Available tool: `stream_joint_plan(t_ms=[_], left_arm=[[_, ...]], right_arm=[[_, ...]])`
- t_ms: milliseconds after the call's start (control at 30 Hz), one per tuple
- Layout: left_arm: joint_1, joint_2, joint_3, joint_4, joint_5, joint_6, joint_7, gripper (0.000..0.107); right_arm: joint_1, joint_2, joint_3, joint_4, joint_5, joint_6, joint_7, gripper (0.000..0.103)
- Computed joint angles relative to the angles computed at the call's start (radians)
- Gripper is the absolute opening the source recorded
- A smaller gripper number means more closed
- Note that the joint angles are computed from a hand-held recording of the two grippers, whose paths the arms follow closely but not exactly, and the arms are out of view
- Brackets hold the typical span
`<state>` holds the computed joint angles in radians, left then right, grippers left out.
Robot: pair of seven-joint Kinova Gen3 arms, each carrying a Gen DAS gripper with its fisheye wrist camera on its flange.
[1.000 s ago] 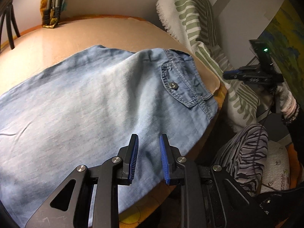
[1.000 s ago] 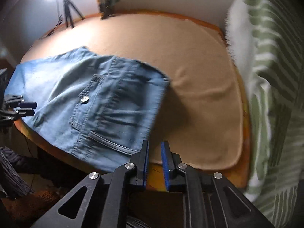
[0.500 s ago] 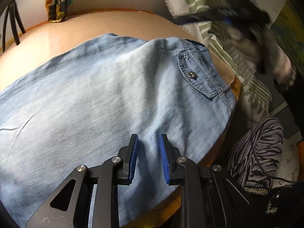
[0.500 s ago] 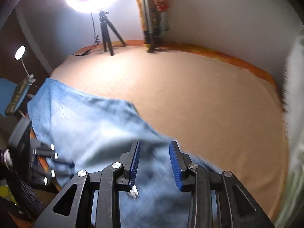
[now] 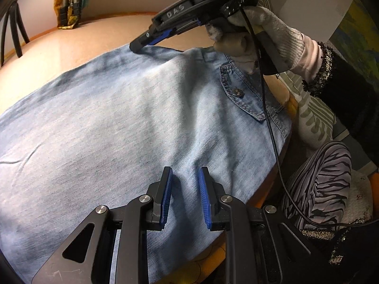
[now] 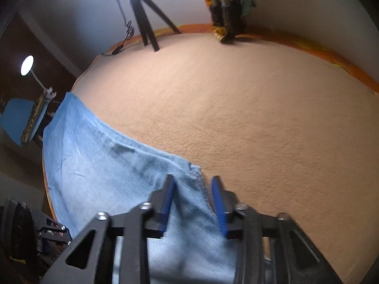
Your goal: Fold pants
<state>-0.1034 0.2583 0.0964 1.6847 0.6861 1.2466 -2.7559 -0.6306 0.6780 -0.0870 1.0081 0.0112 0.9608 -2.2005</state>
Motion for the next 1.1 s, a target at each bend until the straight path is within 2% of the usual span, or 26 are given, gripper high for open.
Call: stream_joint_plan(t_ms=[67,100,233,333,367,567,633,733,900,1100], left_arm=[[0.001,0.000,0.000,0.000,0.000,0.000,0.004,0.020],[0.001,-0.001,0.000,0.000,0.000,0.000,0.005,0.020],[0.003,-0.002,0.000,0.002,0.003,-0.005,0.008,0.020],[0.007,-0.005,0.001,0.002,0.000,-0.009,0.016,0.020],[0.008,-0.007,0.001,0.004,-0.001,-0.013,0.015,0.020],[-0.007,-0.021,-0.013,0.001,0.006,-0.017,0.030,0.020],[-0.031,-0.029,-0.026,-0.009,0.024,-0.008,0.034,0.023],[-0.079,-0.048,-0.051,-0.018,0.058,-0.003,0.027,0.024],[-0.191,-0.040,-0.107,-0.068,0.122,0.046,0.058,0.037],[-0.362,0.005,-0.163,-0.164,0.167,0.093,0.114,0.038]], right_arm=[[-0.029,0.018,0.015,-0.044,0.033,0.044,0.004,0.003],[-0.047,0.022,0.028,-0.062,0.057,0.064,0.002,0.001],[-0.130,0.035,0.088,-0.146,0.188,0.117,0.006,0.000],[-0.099,0.068,0.064,-0.204,0.167,0.174,0.017,0.000],[-0.105,0.068,0.077,-0.202,0.172,0.182,0.003,0.000],[-0.137,-0.062,0.105,-0.005,0.231,0.074,-0.158,0.016],[-0.155,-0.105,0.107,0.047,0.268,0.043,-0.210,0.025],[-0.186,-0.147,0.103,0.091,0.324,0.009,-0.278,0.031],[-0.224,-0.158,0.079,0.084,0.378,-0.001,-0.333,0.032],[-0.269,-0.084,0.060,-0.067,0.386,0.067,-0.295,0.033]])
